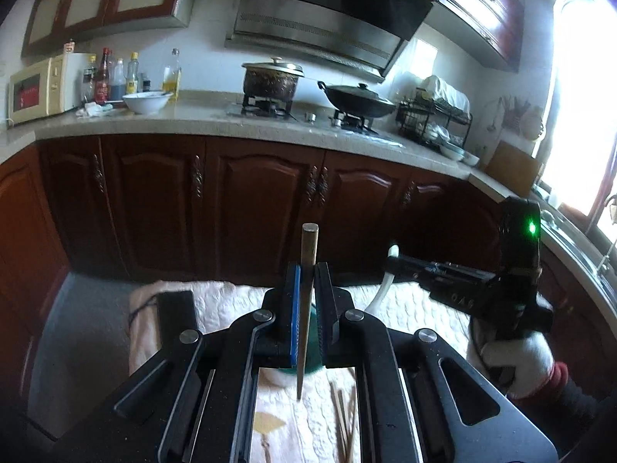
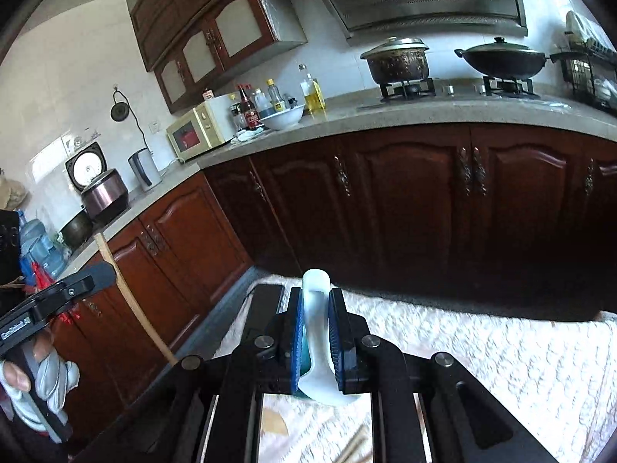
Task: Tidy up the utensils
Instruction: 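Lift and carry the chopsticks and ceramic spoon over the floral cup with both tools, then lower the chopsticks into the cup with the left tool while the right tool drops the spoon in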
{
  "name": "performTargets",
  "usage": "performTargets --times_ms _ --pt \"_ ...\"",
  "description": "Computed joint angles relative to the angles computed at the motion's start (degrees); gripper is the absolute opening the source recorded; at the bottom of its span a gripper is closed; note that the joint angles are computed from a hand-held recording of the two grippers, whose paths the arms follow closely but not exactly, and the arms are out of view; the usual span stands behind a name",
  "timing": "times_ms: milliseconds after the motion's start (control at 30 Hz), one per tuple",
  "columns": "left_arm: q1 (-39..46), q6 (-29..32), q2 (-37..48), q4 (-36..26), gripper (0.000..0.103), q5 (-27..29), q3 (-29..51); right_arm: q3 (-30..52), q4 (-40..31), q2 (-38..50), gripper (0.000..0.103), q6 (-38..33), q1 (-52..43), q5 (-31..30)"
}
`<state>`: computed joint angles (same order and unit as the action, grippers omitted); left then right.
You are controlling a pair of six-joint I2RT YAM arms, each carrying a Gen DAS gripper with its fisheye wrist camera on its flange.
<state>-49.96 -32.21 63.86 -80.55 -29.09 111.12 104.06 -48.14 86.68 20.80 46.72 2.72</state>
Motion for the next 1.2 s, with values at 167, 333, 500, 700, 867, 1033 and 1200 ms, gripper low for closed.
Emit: performTargets --times_ms 167,333,500,700,867,1033,1200 --pt "7.8 5.7 0.6 7.0 0.006 2.8 -3.6 3.0 2.8 5.5 0.012 1.4 0.8 2.9" --pt "12.8 8.4 1.2 13.6 0.006 4.9 -10.3 2.7 6.3 10.1 0.012 3.1 1.1 5.3" --pt "16.2 6.9 1.4 17.9 0.006 8.3 -17.1 1.5 7.8 13.4 0.012 5.6 0.5 5.7" --pt "18.0 5.7 1.3 21.8 0.006 10.6 -24.6 1.8 7.0 16.1 0.012 4.9 0.3 4.0" --pt "18.6 3.3 1.5 23.0 0.006 11.0 -28.7 -0.7 8.0 16.7 0.011 5.3 -0.6 1.2" --pt "18.8 2.0 1.7 23.1 0.006 11.5 -30.2 -3.2 8.5 16.8 0.011 8.0 -3.0 -4.0" --pt "18.1 0.8 1.0 21.9 0.015 10.4 -30.0 -7.2 9.2 13.5 0.015 8.7 -4.4 -5.7"
